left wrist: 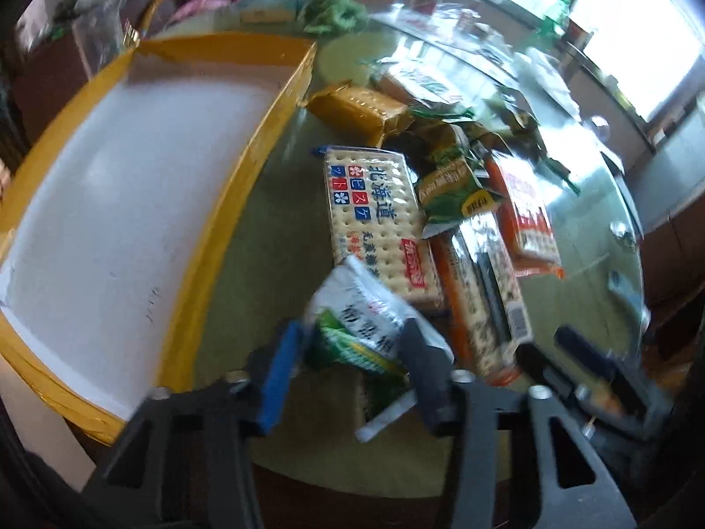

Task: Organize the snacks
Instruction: 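Grasp the white-green sachet with the left gripper while the right grasps the black-striped cracker pack, then carry the sachet and cracker pack in both grippers over the yellow tray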

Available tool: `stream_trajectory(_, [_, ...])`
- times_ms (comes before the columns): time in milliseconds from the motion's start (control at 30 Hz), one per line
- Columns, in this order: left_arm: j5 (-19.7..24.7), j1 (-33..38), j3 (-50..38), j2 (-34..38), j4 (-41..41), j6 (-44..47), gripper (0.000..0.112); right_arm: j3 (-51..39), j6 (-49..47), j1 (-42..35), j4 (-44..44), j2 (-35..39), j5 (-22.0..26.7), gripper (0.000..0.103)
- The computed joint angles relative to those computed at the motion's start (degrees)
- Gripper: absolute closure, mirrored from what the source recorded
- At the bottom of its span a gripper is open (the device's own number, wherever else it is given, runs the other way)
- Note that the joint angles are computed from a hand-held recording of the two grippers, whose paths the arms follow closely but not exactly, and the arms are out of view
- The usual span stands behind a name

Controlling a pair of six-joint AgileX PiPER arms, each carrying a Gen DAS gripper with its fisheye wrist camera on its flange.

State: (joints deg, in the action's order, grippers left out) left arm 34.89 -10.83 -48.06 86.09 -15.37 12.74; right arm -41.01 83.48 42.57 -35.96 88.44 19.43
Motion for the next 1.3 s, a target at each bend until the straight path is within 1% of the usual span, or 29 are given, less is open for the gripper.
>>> stream_trajectory(67, [-1.1, 0.1, 2.6, -2.6, -1.5, 5.0, 0.084, -0.4, -1.8, -0.6, 1.2, 0.4, -0.3, 0.039])
stream_trajectory(100, [-1.8, 0.2, 4.5, -4.4, -2.0, 7.6, 0.085, -0.8, -4.0, -1.1, 2.9, 0.7, -0.8, 0.039])
stream_trajectory(167, [-1.6, 1.3, 6.6, -6.6, -3.8, 12.0, 0.085, -2.1, -7.7, -1.9, 5.2, 2.0, -1.1, 0.039])
stream_trajectory(200, [-0.3, 2.6, 7.2, -7.1, -5.8, 15.6, 0.084, -3.3, -9.9, -2.4, 6.4, 3.2, -1.3, 0.039])
stream_trajectory(233, [0.6, 3.9, 7.5, -7.3, -7.1, 17.1, 0.084, -4.5, -12.6, -2.8, 8.3, 4.3, -1.2, 0.039])
stream_trajectory(267, [1.4, 5.2, 7.6, -7.2, -8.2, 17.8, 0.080, -5.9, -14.7, -3.1, 9.9, 5.7, -1.0, 0.039])
stream_trajectory(300, [2.6, 6.4, 7.5, -7.4, -8.9, 18.3, 0.069, -7.2, -16.3, -3.3, 11.0, 7.1, -1.2, 0.039])
stream_trajectory(333, [4.2, 7.9, 7.4, -7.6, -10.1, 19.3, 0.063, -7.8, -17.4, -3.5, 11.5, 8.1, -2.2, 0.037])
stream_trajectory(367, [4.7, 8.8, 7.6, -7.7, -11.2, 20.4, 0.054, -8.8, -18.6, -3.5, 12.1, 9.1, -2.1, 0.037])
stream_trajectory(400, [5.7, 10.0, 7.9, -8.5, -12.2, 21.4, 0.053, -10.7, -17.8, -2.8, 10.9, 10.4, 0.1, 0.037])
stream_trajectory(433, [6.2, 10.3, 8.3, -9.3, -12.4, 21.8, 0.053, -11.4, -16.1, -2.0, 8.9, 10.9, 1.2, 0.037])
stream_trajectory(500, [6.3, 9.2, 9.0, -10.5, -10.4, 20.0, 0.053, -12.2, -14.5, -0.8, 6.7, 11.5, 3.0, 0.037])
stream_trajectory(567, [6.5, 8.5, 9.9, -11.9, -10.0, 19.3, 0.053, -10.6, -12.4, -0.3, 4.9, 10.5, 2.9, 0.039])
stream_trajectory(633, [6.0, 7.0, 10.5, -12.4, -8.6, 17.8, 0.053, -7.6, -9.8, 0.0, 3.3, 8.4, 1.5, 0.044])
stream_trajectory(733, [3.0, 1.5, 11.5, -12.7, -3.5, 11.4, 0.053, -2.9, -2.7, 1.2, -1.3, 5.2, 0.5, 0.044])
stream_trajectory(833, [0.9, -3.1, 12.1, -12.1, 0.7, 6.2, 0.053, 1.2, 3.3, 3.1, -3.8, 1.4, 2.1, 0.044])
stream_trajectory(967, [-0.1, -6.7, 13.0, -12.2, 4.1, 2.2, 0.052, 5.1, 10.0, 6.4, -6.2, -2.2, 3.9, 0.045])
stream_trajectory(1067, [-1.6, -9.6, 13.7, -13.4, 8.5, -2.8, 0.052, 8.0, 14.3, 7.7, -8.4, -4.6, 2.6, 0.044])
stream_trajectory(1100, [-1.1, -10.4, 13.7, -14.3, 10.7, -5.0, 0.052, 8.8, 16.7, 7.9, -10.1, -5.3, 2.1, 0.044])
stream_trajectory(1167, [-0.6, -10.7, 14.0, -16.6, 12.0, -5.9, 0.051, 10.7, 22.4, 8.4, -14.4, -7.7, 1.1, 0.044])
stream_trajectory(1200, [-0.4, -10.3, 14.3, -18.1, 12.3, -5.8, 0.048, 11.0, 23.8, 8.8, -15.4, -8.5, 1.4, 0.044])
stream_trajectory(1267, [-0.2, -7.6, 15.1, -20.5, 10.2, -3.1, 0.043, 10.9, 25.3, 10.2, -16.7, -10.1, 3.8, 0.043])
stream_trajectory(1300, [0.4, -5.9, 15.1, -21.2, 8.8, -1.4, 0.042, 10.6, 24.6, 10.9, -16.2, -10.8, 5.3, 0.042])
